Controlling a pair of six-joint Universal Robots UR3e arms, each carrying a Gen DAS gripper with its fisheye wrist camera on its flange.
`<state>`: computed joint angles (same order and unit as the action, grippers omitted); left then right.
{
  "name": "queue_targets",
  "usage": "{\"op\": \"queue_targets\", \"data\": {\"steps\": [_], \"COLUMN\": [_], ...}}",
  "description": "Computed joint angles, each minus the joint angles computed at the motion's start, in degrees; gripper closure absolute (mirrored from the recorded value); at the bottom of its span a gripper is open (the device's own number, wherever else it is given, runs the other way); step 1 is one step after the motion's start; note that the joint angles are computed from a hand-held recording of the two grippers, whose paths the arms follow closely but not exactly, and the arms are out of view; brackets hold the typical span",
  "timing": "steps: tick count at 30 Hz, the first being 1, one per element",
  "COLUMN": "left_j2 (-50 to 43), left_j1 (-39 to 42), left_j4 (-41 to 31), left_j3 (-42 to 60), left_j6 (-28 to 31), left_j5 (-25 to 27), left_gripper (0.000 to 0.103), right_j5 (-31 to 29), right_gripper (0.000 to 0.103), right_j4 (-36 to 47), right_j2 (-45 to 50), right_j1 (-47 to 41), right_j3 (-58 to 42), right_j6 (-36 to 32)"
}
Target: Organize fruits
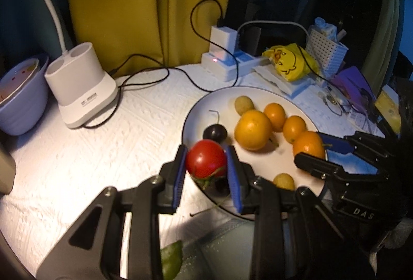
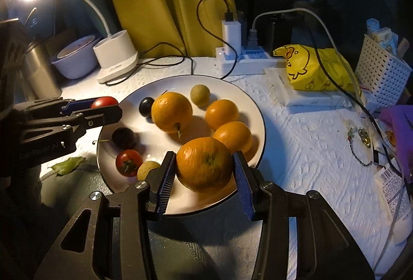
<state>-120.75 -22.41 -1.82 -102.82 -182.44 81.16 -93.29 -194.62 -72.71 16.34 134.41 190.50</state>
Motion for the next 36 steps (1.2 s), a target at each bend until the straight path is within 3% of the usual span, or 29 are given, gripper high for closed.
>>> {"op": "queue_targets", "data": {"steps": [21,36], "left_j2": [6.4,17.8], "left_j1": [-0.2,-0.3], "left_j4": [2.1,6.1], "left_j3": [-6.0,-18.5], "left_j6": [-1.1,-2.3], "left_j5": [-0.8,-0.5], "left_gripper": [0.066,0.065], "right_j5": [-0.5,-6.4], "right_gripper": [0.055,0.055], "right_j4": [1.5,5.5], "right_j2": [-5.8,-12.4], "right_j1": [1.4,8.2], "right_j3": [2.9,4.0], "right_j6": [3.1,6.4]}}
